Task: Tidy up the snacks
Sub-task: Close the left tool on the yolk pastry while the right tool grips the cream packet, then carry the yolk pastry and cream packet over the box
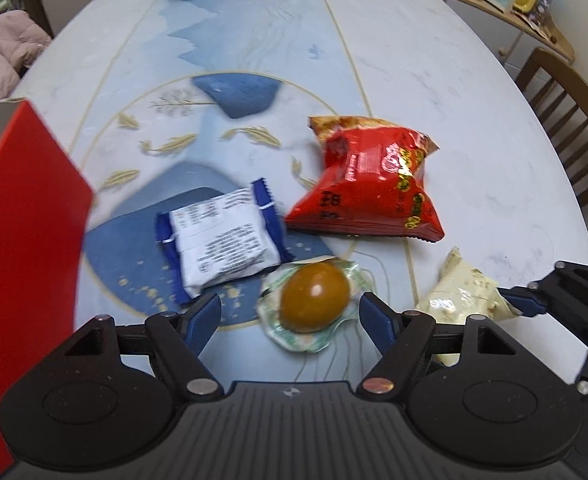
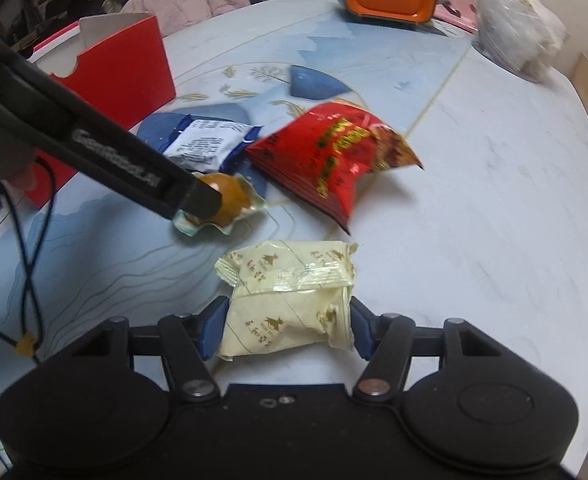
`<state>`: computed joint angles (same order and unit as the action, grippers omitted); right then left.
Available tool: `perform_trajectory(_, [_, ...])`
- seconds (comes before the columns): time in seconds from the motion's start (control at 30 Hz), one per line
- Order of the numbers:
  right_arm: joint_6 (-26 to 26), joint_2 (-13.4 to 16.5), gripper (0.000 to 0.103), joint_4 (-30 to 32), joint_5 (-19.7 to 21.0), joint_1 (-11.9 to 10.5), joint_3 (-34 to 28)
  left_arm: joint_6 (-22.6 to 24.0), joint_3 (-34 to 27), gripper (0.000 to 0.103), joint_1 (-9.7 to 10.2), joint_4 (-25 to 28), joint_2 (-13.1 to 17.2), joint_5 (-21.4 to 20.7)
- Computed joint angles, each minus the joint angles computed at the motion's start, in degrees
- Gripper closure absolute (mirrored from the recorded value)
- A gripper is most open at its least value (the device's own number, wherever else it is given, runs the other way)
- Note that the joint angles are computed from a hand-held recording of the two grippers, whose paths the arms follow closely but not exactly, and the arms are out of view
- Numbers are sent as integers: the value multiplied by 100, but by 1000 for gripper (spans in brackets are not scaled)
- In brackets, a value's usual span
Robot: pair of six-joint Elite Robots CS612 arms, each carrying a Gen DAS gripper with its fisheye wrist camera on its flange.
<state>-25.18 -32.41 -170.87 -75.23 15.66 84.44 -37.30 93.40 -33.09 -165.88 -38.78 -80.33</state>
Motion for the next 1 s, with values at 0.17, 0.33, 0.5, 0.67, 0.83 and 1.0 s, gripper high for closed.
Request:
perform_trajectory(0.17, [103,-33,43,-46,45,-48,76,45,-136,28,20,41,102,-93])
perform_trajectory(0.33, [150,-47,43,-94,66,-62,115,-81,-198,49,48,151,149,-168])
perform_trajectory(0.5, [236,-62,46,-185,67,-70,151,-131,-118,53,6,37,118,-54])
perform_trajectory(0.67, [396,-84,49,-352,27,-60,204,-271,-37,54,-5,106,54,-11])
perform_trajectory(0.83, [528,-165,51,-469,35,-46,320,-477,118,54,1,157,-65,-86])
perform_trajectory(1.0, [628,-294,51,-662,33,-26,501,-535,383,54,-21,-24,-252,-82])
